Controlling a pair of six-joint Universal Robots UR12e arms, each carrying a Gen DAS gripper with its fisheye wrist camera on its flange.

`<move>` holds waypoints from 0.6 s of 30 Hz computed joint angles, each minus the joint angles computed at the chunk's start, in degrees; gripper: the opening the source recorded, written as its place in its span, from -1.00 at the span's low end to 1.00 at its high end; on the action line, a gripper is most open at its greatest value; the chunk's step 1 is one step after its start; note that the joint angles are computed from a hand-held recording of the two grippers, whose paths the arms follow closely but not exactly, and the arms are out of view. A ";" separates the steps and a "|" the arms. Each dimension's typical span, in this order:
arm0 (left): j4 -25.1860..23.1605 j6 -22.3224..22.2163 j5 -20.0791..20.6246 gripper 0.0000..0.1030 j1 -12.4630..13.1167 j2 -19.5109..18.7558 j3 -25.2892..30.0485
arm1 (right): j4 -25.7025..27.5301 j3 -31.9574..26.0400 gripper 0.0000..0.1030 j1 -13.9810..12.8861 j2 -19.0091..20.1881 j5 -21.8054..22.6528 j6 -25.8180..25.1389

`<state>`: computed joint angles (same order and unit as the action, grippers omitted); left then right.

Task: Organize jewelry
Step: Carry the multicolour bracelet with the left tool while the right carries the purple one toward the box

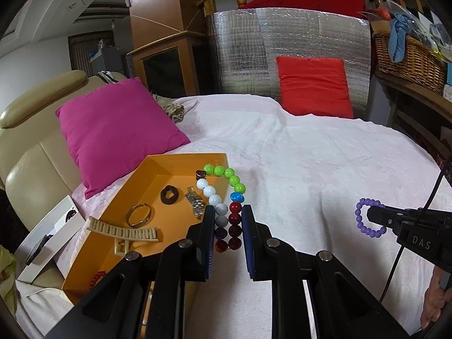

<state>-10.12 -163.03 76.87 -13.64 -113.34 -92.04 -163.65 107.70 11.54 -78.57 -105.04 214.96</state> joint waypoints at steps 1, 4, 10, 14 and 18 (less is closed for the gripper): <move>-0.08 -0.16 0.02 -0.62 0.15 0.05 0.00 | 0.03 -0.29 -0.80 0.15 0.20 0.03 -0.14; 0.02 -0.69 0.41 -0.62 0.55 0.16 -0.05 | -0.05 -0.87 -0.80 0.39 0.67 0.61 -0.24; 0.18 -1.80 0.84 -0.62 1.76 0.45 -0.24 | -0.82 -2.11 -0.80 1.15 1.71 1.06 -1.00; 0.46 -2.68 0.99 -0.62 2.66 0.70 -0.38 | -1.50 -2.91 -0.80 1.61 2.34 1.80 -1.26; 0.88 -3.46 1.12 -0.62 3.58 1.07 -0.62 | -2.63 -3.85 -0.80 2.32 3.08 2.42 -2.22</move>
